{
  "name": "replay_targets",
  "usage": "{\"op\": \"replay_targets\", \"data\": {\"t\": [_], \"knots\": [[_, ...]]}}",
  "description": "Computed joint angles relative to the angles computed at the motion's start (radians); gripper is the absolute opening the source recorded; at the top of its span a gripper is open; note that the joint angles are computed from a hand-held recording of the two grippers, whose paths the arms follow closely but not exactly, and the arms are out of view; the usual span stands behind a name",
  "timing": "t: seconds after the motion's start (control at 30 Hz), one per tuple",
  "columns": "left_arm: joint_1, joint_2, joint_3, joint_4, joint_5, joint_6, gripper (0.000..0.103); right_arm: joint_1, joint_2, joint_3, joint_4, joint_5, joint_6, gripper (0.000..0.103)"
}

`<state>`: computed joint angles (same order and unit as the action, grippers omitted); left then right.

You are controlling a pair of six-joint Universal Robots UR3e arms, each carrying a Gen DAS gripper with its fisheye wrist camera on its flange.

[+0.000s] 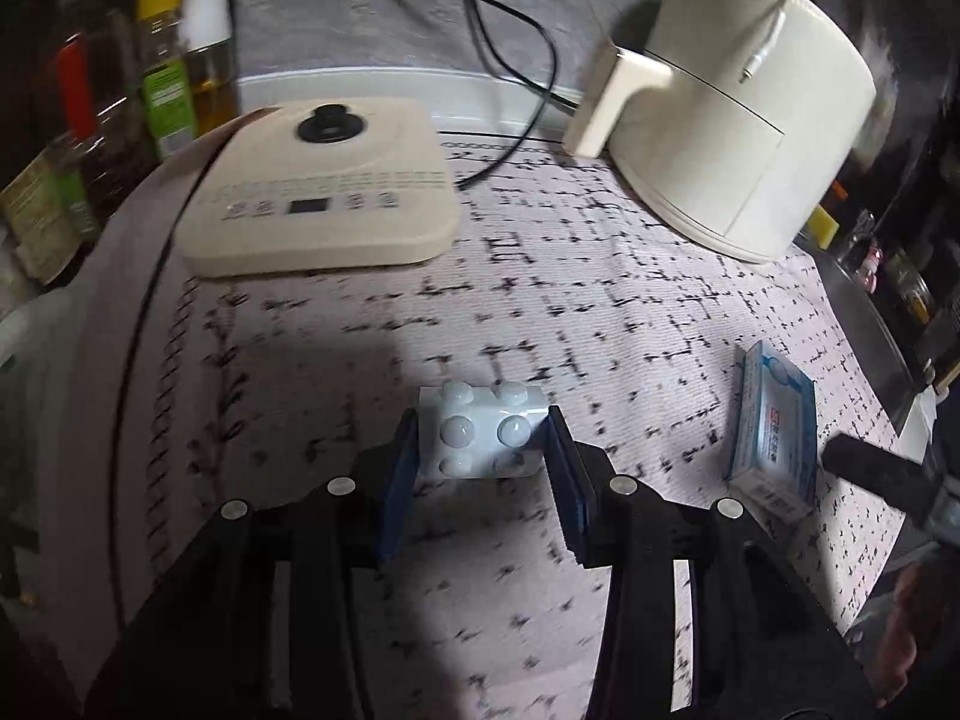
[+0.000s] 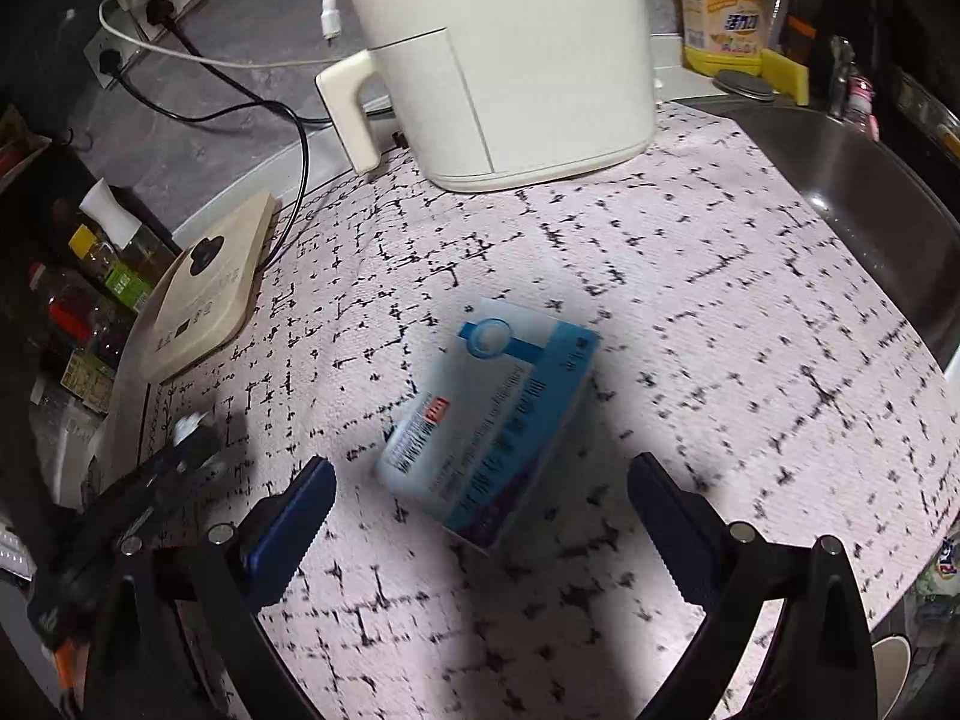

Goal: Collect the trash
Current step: 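Grasp the white blister pack with the left tool, then grasp the blue-and-white medicine box with the right tool, then carry the blister pack and medicine box down to the white bin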

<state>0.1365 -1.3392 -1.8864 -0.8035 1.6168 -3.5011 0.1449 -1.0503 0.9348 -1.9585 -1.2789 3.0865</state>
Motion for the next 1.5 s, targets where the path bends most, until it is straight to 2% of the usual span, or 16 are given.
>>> {"op": "replay_targets", "data": {"t": [0.23,0.33,0.4,0.47,0.5,0.53,0.6,0.67,0.8,1.0,1.1,1.2,1.5], "knots": [[0.103,0.227,-0.119,-0.094,-0.031,-0.003,0.041,0.094,0.16,-0.218,0.05,-0.165,0.025,0.095],[0.121,0.291,-0.142,-0.123,-0.039,-0.007,0.042,0.136,0.209,-0.26,0.03,-0.286,0.018,0.095],[0.118,0.312,-0.144,-0.136,-0.04,-0.016,0.042,0.142,0.223,-0.264,0.042,-0.323,0.006,0.095],[0.085,0.311,-0.134,-0.135,-0.019,-0.034,0.042,0.125,0.204,-0.234,0.069,-0.301,-0.004,0.095],[0.063,0.304,-0.128,-0.129,-0.008,-0.046,0.042,0.107,0.165,-0.171,0.053,-0.269,-0.019,0.087],[0.035,0.287,-0.12,-0.117,0.006,-0.062,0.042,0.094,0.129,-0.11,0.026,-0.242,-0.034,0.069],[-0.027,0.245,-0.101,-0.089,0.033,-0.097,0.042,0.066,0.044,0.02,-0.035,-0.215,-0.076,0.063],[-0.09,0.201,-0.083,-0.06,0.059,-0.132,0.042,0.019,-0.03,0.112,-0.044,-0.139,-0.111,0.063],[-0.253,0.052,0.002,0.007,0.113,-0.205,0.042,-0.082,-0.197,0.301,-0.078,-0.059,-0.173,0.063],[-0.481,-0.179,0.204,0.034,0.187,-0.297,0.042,-0.301,-0.408,0.477,-0.013,0.044,-0.299,0.063],[-0.598,-0.319,0.359,0.003,0.228,-0.355,0.042,-0.453,-0.51,0.539,0.066,0.089,-0.388,0.063],[-0.684,-0.445,0.514,-0.032,0.241,-0.365,0.042,-0.587,-0.58,0.579,0.129,0.128,-0.469,0.063],[-0.857,-0.801,1.019,-0.189,0.25,-0.401,0.042,-0.986,-0.701,0.626,0.327,0.209,-0.75,0.063]]}}
